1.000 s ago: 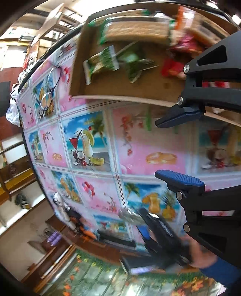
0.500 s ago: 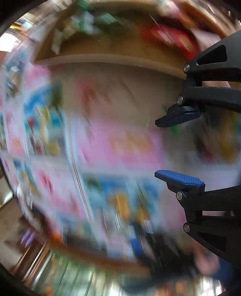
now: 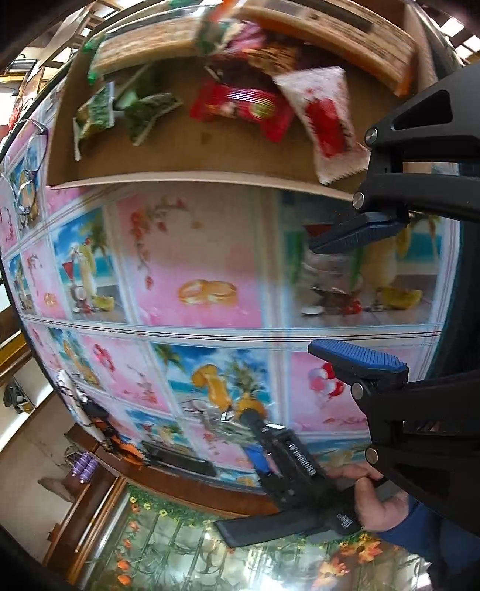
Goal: Organize snacks
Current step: 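Grasp the small clear green-topped bag with the right gripper, then carry the silver foil packet and clear bag over the box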
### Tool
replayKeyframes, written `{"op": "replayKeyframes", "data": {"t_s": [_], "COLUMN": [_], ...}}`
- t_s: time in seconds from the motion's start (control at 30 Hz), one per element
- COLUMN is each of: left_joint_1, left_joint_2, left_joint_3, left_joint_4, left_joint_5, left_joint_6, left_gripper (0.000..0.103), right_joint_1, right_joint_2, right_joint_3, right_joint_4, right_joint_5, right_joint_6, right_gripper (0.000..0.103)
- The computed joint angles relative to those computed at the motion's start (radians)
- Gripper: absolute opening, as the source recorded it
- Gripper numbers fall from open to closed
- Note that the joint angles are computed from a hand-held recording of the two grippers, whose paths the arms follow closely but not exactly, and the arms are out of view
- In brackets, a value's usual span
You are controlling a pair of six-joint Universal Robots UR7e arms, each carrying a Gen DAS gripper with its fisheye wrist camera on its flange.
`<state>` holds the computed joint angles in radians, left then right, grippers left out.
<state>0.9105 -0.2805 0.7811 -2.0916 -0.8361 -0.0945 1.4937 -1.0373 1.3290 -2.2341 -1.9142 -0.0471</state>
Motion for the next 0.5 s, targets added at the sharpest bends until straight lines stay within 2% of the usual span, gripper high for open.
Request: {"op": "replayKeyframes", "data": {"t_s": [0.2,0.3,0.37,0.5], "left_joint_1": [0.000,0.001,0.002,0.003], "left_joint_2": [-0.017,-0.026,-0.032,-0.040], "left_joint_3": [0.031,0.046,0.053,0.065], "left_joint_4": [-0.019,-0.027,-0.031,-0.055], "left_joint_5": [-0.008,-0.013,-0.020,-0.043], "left_joint_6": [0.035,0.053,0.061,0.075], "left_gripper": [0.058,0.058,0.058,0.058], "right_joint_1": [0.030,0.040,0.051,0.057], "right_joint_2": [0.037,0.057,0.068,0.071], "right_joint_3": [0.022,0.020,0.025,0.037], "right_joint_4": [-0.057,-0.060,-0.086,-0.110], "right_joint_5": [-0.139,-0.190,-0.232,-0.227], "right_joint_6": [-0.027,-0.028,-0.042,-0.049], "right_gripper": [0.049,0.041,0.031,0.030]}}
